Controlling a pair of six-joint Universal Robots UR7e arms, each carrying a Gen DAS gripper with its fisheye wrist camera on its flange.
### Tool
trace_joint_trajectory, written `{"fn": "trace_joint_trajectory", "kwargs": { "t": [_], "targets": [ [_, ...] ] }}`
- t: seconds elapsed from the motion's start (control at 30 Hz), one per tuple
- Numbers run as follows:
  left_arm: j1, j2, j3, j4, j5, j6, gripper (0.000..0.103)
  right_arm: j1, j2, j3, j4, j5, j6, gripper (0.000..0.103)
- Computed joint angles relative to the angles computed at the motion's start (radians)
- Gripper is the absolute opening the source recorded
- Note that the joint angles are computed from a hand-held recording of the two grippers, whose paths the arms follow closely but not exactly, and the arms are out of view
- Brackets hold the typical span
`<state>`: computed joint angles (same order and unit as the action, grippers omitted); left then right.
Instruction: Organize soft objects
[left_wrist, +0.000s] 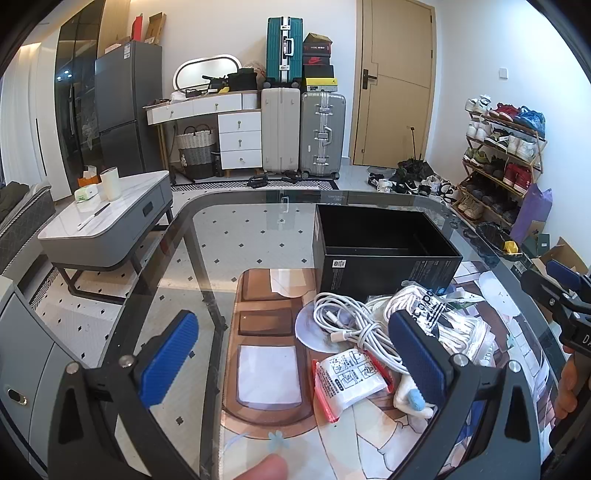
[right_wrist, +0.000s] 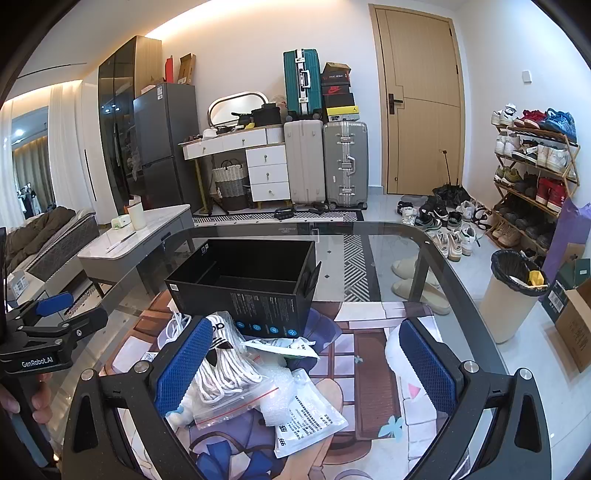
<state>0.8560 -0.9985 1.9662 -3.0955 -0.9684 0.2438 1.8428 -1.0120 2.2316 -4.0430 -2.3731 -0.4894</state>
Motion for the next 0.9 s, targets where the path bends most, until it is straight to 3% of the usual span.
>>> {"fn": "trace_joint_trajectory", "kwargs": {
  "t": [0.9],
  "targets": [
    [0.000,0.000,-0.001,0.003,-0.001,-0.002,0.103,-0.009,-0.017,0.010,0.041,0.026,0.039,0.103]
  ]
}}
